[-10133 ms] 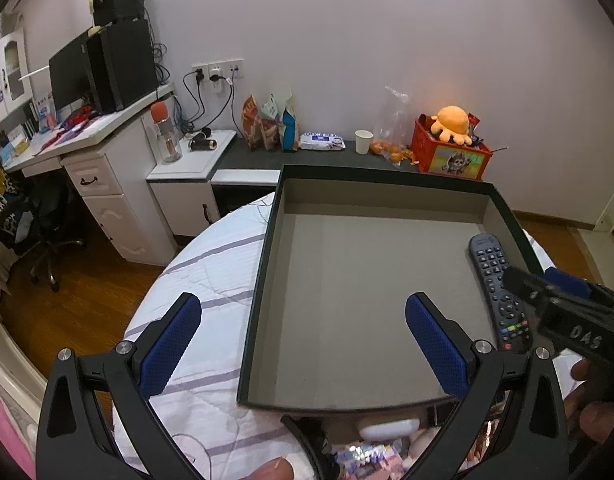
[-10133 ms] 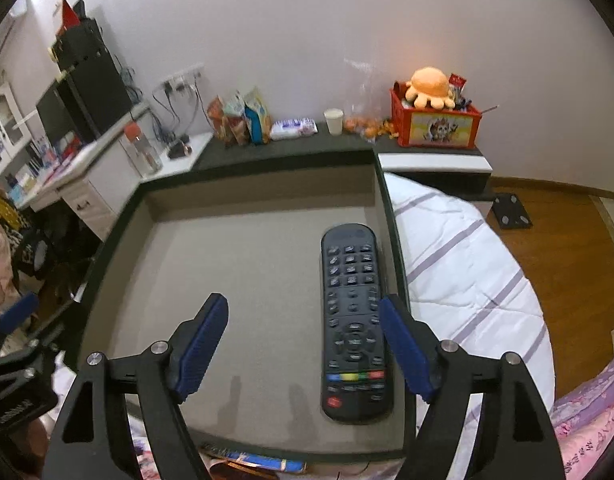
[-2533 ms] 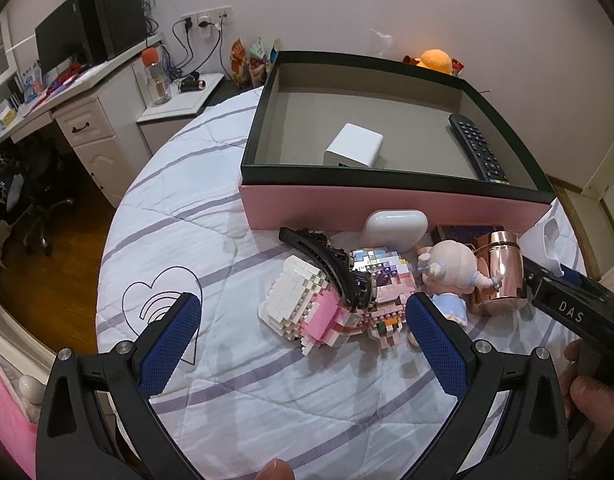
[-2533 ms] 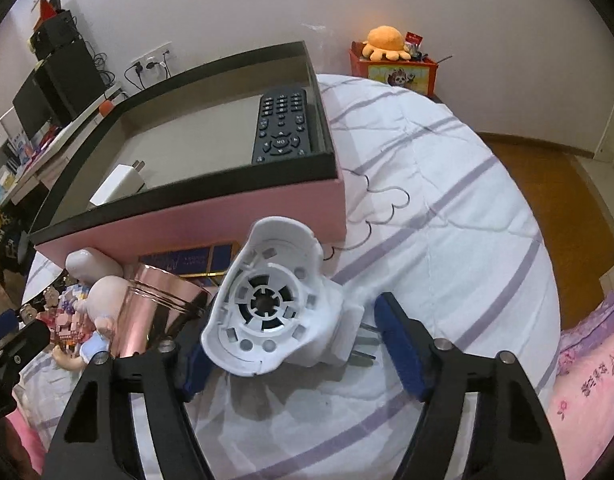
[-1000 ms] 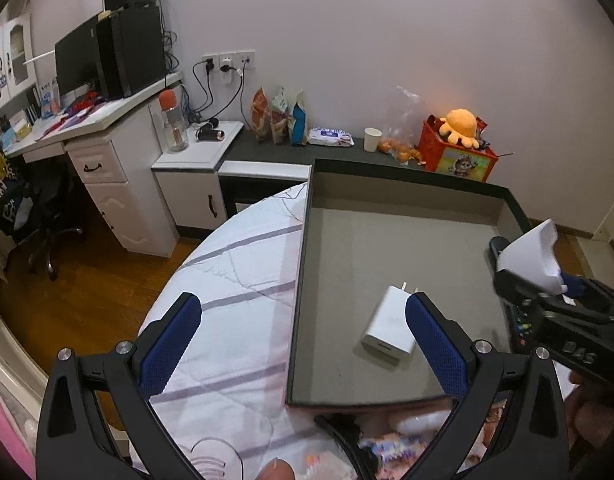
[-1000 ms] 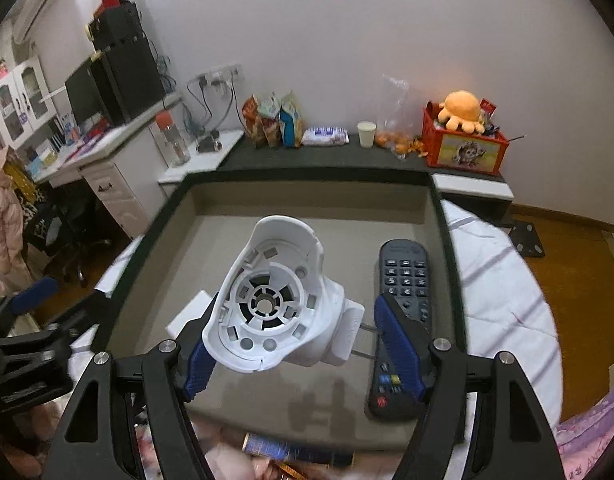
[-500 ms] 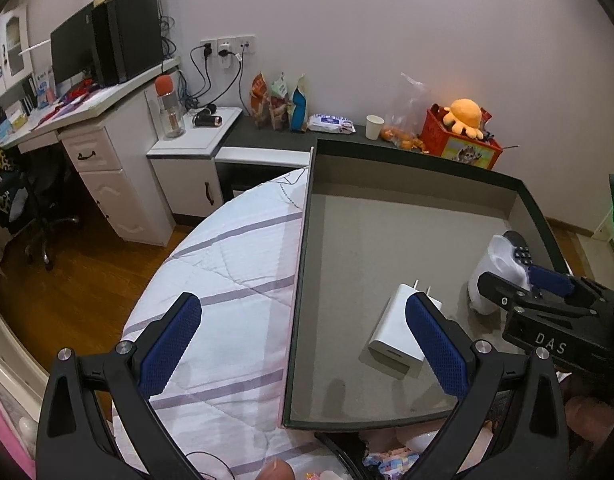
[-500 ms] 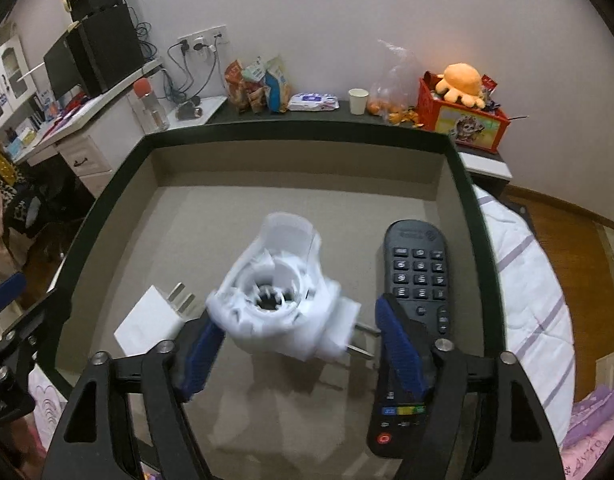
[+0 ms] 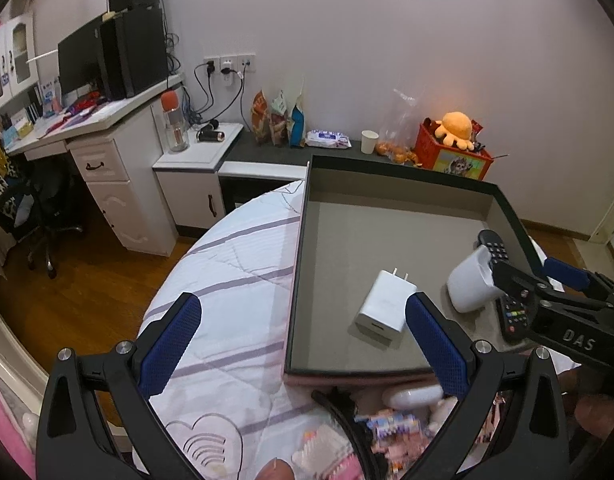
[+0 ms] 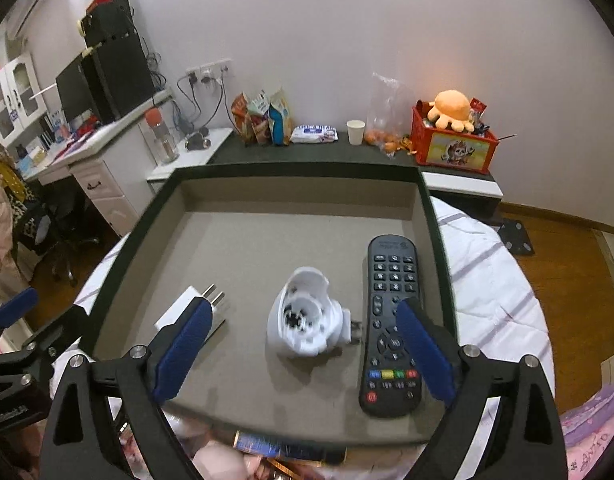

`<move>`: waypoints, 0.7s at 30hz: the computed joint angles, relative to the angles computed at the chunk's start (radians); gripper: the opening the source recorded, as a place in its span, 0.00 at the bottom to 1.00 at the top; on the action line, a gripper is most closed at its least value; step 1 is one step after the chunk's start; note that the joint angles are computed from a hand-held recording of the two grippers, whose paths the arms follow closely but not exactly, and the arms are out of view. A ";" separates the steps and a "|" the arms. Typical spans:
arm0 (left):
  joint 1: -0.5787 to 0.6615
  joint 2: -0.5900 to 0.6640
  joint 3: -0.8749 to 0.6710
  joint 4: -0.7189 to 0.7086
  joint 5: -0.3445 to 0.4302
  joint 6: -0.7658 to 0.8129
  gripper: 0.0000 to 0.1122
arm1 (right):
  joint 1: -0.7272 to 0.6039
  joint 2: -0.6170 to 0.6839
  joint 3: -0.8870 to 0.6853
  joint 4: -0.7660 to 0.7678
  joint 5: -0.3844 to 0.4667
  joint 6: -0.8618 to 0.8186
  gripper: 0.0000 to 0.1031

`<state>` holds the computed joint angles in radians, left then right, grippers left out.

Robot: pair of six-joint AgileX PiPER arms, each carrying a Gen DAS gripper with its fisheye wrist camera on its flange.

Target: Organize rigid objects

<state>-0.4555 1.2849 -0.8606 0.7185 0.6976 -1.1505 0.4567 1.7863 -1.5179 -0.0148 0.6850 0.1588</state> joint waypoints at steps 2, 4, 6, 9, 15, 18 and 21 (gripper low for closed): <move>-0.031 -0.030 0.015 0.015 0.027 -0.025 0.92 | 0.000 -0.056 0.058 0.009 -0.025 0.006 0.92; -0.064 -0.058 0.030 0.029 0.057 -0.052 0.92 | 0.000 -0.107 0.111 0.009 -0.042 0.017 0.92; -0.094 -0.084 0.047 0.030 0.082 -0.067 0.92 | -0.002 -0.170 0.178 0.008 -0.059 0.029 0.92; -0.147 -0.122 0.077 0.032 0.118 -0.096 0.92 | -0.005 -0.255 0.268 0.009 -0.072 0.043 0.92; -0.277 -0.187 0.158 0.027 0.195 -0.191 0.92 | -0.003 -0.413 0.460 0.027 -0.075 0.073 0.92; -0.350 -0.200 0.183 0.027 0.243 -0.256 0.92 | -0.004 -0.457 0.520 0.043 -0.074 0.076 0.92; -0.449 -0.199 0.189 0.031 0.298 -0.322 0.92 | -0.006 -0.495 0.567 0.049 -0.075 0.079 0.92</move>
